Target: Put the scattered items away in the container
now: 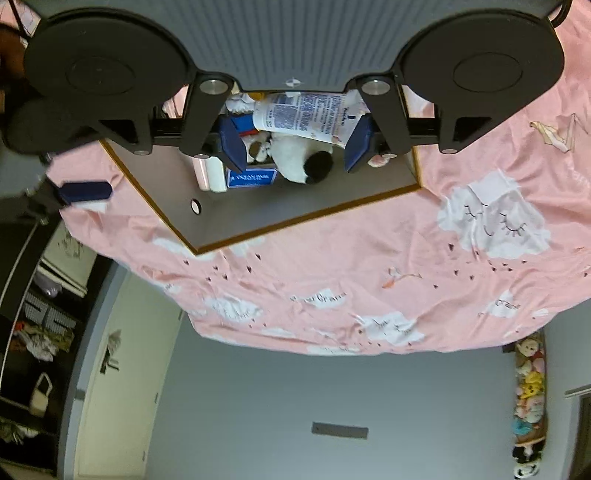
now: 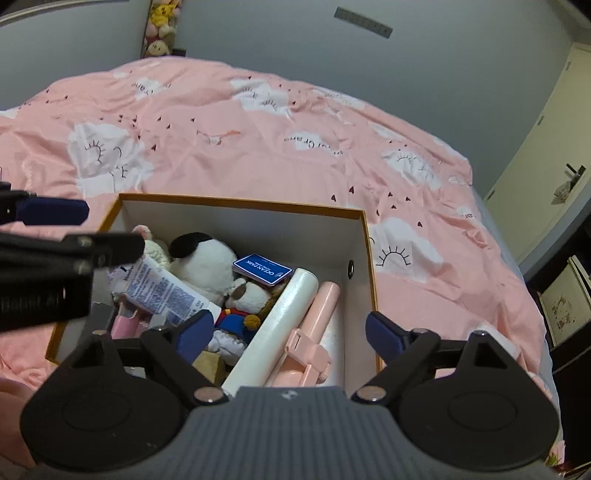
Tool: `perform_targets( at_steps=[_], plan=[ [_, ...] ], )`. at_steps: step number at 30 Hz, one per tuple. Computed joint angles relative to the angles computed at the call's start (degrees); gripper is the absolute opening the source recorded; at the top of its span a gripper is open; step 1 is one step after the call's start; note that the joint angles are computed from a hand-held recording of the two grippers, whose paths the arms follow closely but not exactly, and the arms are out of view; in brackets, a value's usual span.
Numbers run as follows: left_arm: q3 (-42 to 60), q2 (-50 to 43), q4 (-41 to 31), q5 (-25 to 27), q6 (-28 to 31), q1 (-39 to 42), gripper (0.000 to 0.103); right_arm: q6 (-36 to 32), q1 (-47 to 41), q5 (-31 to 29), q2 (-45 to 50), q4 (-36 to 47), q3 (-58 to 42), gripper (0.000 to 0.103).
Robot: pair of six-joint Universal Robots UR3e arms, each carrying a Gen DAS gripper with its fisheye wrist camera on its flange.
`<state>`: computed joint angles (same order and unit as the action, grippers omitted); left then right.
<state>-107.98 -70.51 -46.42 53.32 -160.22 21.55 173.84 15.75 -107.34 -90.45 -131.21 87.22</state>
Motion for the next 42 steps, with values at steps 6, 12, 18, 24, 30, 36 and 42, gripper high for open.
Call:
perform_targets(
  at_steps=[6,12,18,24,30,36,42],
  plan=[
    [-6.39,5.98,7.49,0.00,0.73,3.31,0.086,9.37,0.98,-2.80,-4.50,-8.16,6.98,0.095],
    [-7.81,10.74,6.54,1.21,0.57,7.61,0.087,13.57,4.36,-6.34,-7.15,-15.77,10.95,0.101],
    [-6.87,16.02,-0.50,-1.51,3.80,14.75,0.087,20.28,8.04,-8.70,-7.74,-17.95,11.74,0.102],
    [-2.85,18.50,-12.54,-1.94,9.32,18.24,0.087,23.78,11.52,-10.98,-6.45,-18.93,11.86,0.102],
    [-2.14,17.46,-15.19,3.21,10.50,15.86,0.087,22.85,15.28,-14.38,-4.12,-20.92,12.50,0.102],
    [-2.60,17.39,-18.11,5.98,11.55,15.63,0.087,25.75,17.39,-16.41,-3.27,-19.15,13.68,0.102],
    [-3.06,16.66,-18.94,8.79,11.44,14.30,0.087,32.55,16.63,-11.27,-4.35,-11.92,14.22,0.102]
  ],
)
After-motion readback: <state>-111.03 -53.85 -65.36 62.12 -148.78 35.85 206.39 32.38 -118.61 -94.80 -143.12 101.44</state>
